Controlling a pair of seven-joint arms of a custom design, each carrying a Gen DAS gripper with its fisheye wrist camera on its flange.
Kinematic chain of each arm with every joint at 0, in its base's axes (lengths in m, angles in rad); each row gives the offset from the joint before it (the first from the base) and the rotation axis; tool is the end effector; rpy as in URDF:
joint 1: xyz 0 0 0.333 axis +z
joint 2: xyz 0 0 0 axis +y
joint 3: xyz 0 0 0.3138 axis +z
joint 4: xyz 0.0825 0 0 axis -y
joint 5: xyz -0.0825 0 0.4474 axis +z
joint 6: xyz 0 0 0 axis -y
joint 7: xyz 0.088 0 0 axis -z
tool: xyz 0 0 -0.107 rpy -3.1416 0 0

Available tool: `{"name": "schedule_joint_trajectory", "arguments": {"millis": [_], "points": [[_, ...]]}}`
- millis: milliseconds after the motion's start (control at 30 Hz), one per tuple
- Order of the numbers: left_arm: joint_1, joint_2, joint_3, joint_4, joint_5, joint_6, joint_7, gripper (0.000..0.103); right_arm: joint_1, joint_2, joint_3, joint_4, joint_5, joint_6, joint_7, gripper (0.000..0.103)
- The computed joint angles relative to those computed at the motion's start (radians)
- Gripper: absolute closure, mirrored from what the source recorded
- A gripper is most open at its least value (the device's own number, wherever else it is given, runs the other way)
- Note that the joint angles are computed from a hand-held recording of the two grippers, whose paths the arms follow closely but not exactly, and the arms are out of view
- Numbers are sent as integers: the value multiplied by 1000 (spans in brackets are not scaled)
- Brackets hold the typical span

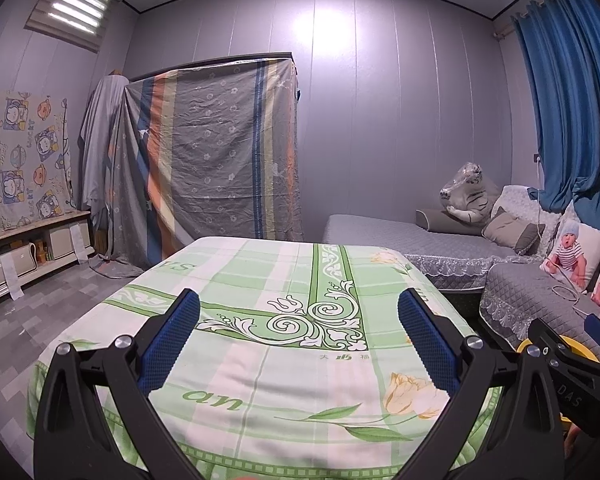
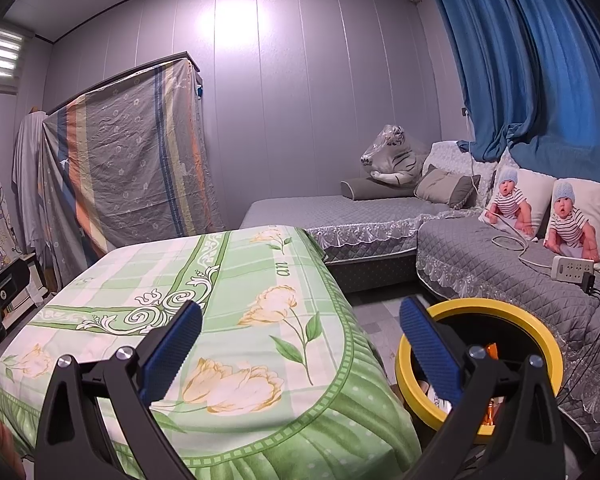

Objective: Collect trash

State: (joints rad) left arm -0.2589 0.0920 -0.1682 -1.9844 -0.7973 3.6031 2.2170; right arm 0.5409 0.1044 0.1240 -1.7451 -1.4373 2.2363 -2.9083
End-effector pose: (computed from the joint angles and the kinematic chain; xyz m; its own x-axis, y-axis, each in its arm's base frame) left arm 0.6164 -0.1771 0.5426 -0.0906 -0.9944 0.0553 -0.1697 -0.0393 -0.9847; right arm 0.5683 0.4038 0.5518 -0.2989 -0.9496 -0.0945 -0.2411 0.1710 -0.9553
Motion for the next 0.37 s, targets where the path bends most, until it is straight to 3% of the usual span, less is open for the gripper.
{"name": "schedule_joint_trajectory", "arguments": {"millis": [367], "points": [[2, -4, 2, -4, 19, -17, -20, 8, -2, 1, -2, -1, 2, 6, 0, 7]]}}
